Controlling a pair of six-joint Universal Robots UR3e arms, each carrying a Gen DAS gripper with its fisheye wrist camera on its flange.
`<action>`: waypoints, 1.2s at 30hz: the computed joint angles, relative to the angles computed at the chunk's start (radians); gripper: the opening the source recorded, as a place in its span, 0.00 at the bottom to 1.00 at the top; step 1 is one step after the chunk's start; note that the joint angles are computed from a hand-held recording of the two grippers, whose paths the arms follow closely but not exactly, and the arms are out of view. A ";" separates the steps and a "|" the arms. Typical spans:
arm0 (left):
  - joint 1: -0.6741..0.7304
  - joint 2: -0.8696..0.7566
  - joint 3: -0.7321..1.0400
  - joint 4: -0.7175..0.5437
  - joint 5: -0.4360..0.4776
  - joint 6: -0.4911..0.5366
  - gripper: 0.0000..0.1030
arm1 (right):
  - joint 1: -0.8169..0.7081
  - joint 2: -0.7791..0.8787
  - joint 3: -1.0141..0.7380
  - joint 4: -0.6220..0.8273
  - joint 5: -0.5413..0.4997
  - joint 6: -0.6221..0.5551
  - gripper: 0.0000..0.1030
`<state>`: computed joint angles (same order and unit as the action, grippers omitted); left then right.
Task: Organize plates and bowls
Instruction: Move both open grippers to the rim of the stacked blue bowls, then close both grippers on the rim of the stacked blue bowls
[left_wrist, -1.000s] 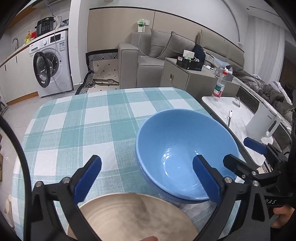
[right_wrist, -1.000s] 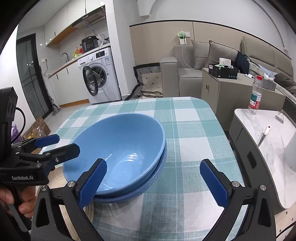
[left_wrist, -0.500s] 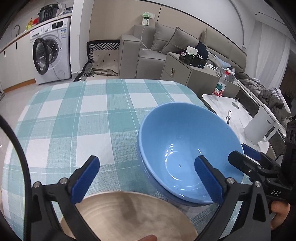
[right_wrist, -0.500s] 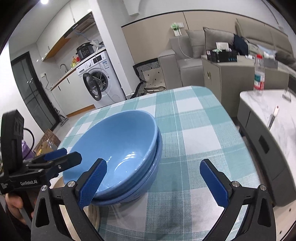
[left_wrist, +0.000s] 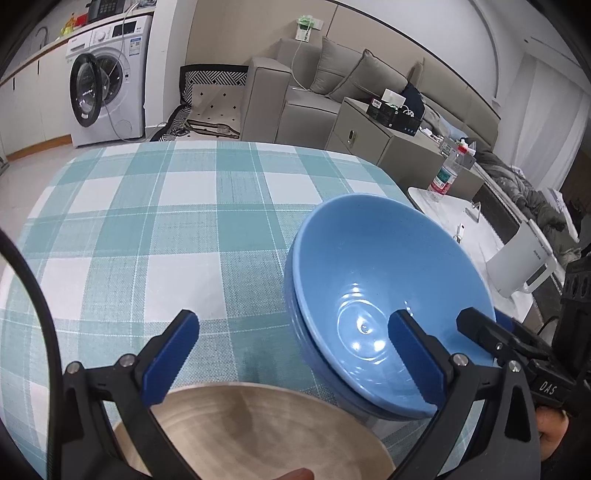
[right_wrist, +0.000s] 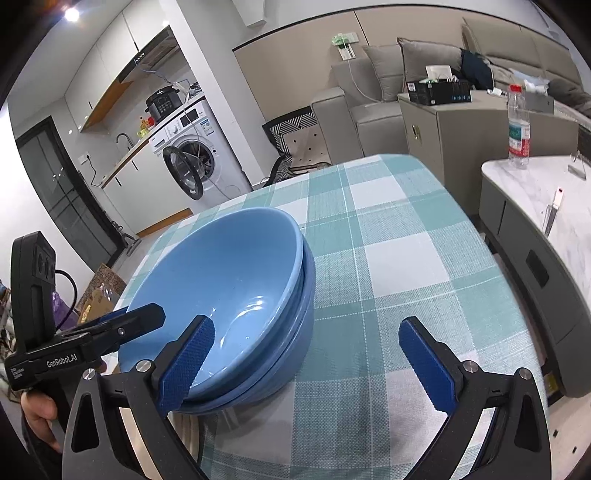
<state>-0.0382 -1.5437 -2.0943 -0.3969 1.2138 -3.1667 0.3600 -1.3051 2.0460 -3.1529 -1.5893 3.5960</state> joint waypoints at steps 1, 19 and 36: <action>0.003 -0.002 -0.001 0.003 -0.001 -0.006 0.99 | -0.004 0.005 -0.001 0.003 0.010 0.003 0.99; -0.053 -0.013 0.056 -0.093 -0.001 0.072 0.39 | 0.012 0.040 -0.016 -0.048 0.093 -0.012 0.59; -0.080 -0.012 0.078 -0.115 0.040 0.052 0.39 | 0.034 0.018 -0.019 -0.035 0.046 0.003 0.55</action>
<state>-0.1185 -1.5555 -2.0160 -0.5115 1.2534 -3.1149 0.3942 -1.2869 2.0267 -3.1874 -1.5436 3.5987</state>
